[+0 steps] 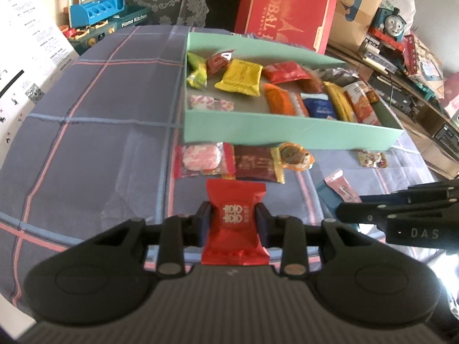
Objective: Organize snacks
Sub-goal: 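Carry both candies into the tray and open both tools, then withdraw both open tools back over the remaining snacks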
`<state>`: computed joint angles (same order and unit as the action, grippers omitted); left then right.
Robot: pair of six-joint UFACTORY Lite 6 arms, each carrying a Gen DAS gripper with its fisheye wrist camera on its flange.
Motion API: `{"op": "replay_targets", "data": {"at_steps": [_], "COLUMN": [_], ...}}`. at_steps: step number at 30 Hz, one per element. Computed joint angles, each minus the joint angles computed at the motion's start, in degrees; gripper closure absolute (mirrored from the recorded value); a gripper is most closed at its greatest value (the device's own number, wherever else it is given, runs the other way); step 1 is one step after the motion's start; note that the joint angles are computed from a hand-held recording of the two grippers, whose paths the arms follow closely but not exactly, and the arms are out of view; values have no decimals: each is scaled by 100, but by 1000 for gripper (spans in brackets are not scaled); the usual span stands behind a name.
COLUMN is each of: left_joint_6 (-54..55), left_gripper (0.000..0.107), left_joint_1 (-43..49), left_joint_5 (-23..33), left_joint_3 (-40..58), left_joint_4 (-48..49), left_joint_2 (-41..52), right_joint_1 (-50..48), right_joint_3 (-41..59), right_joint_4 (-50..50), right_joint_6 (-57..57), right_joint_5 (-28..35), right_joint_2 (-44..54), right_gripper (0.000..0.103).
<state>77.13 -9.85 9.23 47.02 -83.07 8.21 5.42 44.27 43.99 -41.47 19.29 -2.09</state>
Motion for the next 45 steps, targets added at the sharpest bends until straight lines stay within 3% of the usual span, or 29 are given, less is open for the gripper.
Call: {"op": "replay_targets", "data": {"at_steps": [8,15,24,31,32,34,35,36,38,45], "left_joint_6": [-1023,-2055,-4474,-5673,-5860,-6203,-6388,-6676,-7194,-7002], "left_gripper": [75,75,75,74,72,46,24,12,9,5], "left_joint_1": [121,157,-36,-137,-157,-186,-204,-239,-282,-184], "left_joint_5": [339,529,794,1177,1214,1199,1077,876,672,723], "left_joint_3": [173,1196,3870,5604,5781,5952,5888,5741,5577,5274], "left_joint_4": [937,1886,4260,5384,5558,5852,6017,6296,6839,6487], "left_joint_2": [-298,110,2087,3534,3683,3836,3820,3749,3665,3493], "right_joint_1": [-486,-807,-787,-594,-575,-557,-559,-547,-530,-509], "right_joint_3": [111,1013,3213,4513,4651,4967,5069,5137,5093,4441], "right_joint_4": [600,1091,1031,607,560,439,433,406,400,649], "right_joint_6": [-388,-600,95,720,789,987,1002,1026,1000,658], "right_joint_5": [602,898,939,945,943,969,979,968,858,543], "right_joint_2": [-447,-69,1836,2995,3119,3376,3458,3512,3503,3119], "right_gripper": [78,78,78,78,74,73,68,63,29,11]}}
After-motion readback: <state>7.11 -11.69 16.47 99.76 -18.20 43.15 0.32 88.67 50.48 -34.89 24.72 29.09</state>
